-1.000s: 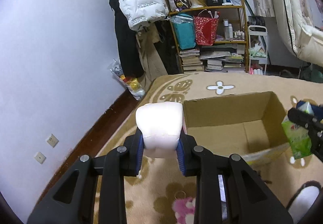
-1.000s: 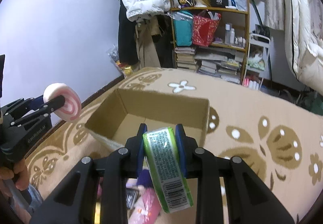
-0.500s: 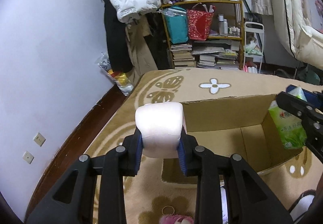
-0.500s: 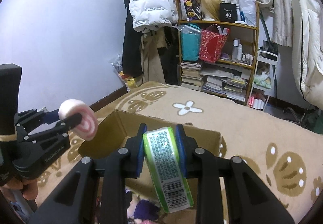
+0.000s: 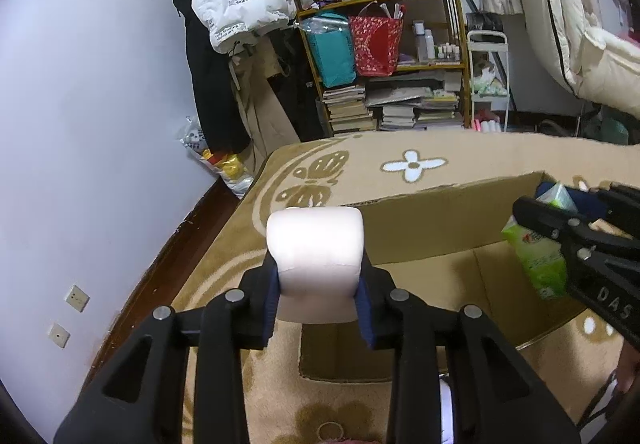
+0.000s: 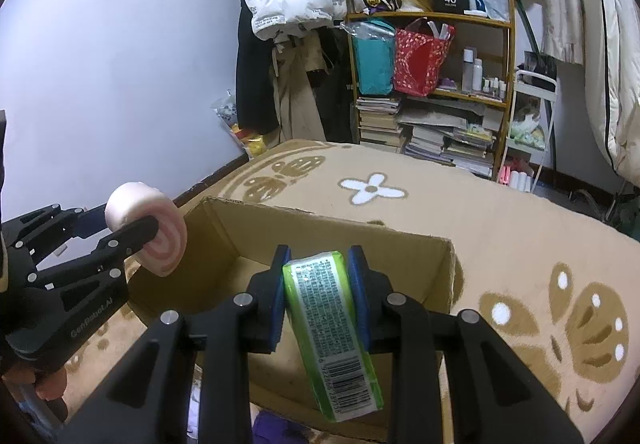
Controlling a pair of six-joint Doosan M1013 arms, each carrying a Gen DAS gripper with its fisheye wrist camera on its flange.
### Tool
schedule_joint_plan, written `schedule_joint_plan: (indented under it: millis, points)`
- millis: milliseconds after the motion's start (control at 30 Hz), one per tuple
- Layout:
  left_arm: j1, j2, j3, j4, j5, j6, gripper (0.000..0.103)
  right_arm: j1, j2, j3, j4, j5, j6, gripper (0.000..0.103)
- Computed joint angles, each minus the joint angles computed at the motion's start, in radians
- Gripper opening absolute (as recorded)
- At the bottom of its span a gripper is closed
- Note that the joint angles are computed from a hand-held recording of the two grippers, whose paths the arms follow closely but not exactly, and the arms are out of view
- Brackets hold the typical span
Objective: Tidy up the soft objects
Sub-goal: 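Carry both items over the box and open both tools to drop them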
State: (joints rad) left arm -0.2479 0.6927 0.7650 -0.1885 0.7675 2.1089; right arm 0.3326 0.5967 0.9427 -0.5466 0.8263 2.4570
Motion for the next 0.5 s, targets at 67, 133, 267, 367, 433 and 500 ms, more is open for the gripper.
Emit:
schedule_joint_plan:
  millis: [67, 133, 267, 367, 433, 500]
  points:
    - [0.003, 0.002, -0.005, -0.025, 0.003, 0.008, 0.031, 0.000, -0.001, 0.001, 0.000, -0.002, 0.004, 0.030]
    - [0.008, 0.003, -0.008, -0.056, 0.004, 0.012, 0.030, -0.001, -0.001, 0.000, 0.002, 0.001, -0.003, 0.030]
    - [0.020, 0.009, -0.026, -0.154, 0.031, 0.040, 0.030, -0.001, -0.007, 0.007, -0.006, -0.005, 0.004, 0.030]
    - [0.014, 0.006, -0.017, -0.141, 0.016, 0.052, 0.030, -0.001, -0.009, 0.008, -0.018, -0.007, 0.009, 0.030]
    - [0.010, 0.015, -0.028, -0.117, 0.049, 0.046, 0.031, -0.002, -0.011, 0.010, -0.019, -0.008, 0.014, 0.031]
    - [0.004, 0.027, -0.046, -0.087, 0.102, 0.028, 0.033, -0.004, -0.010, 0.012, -0.010, -0.009, 0.014, 0.031]
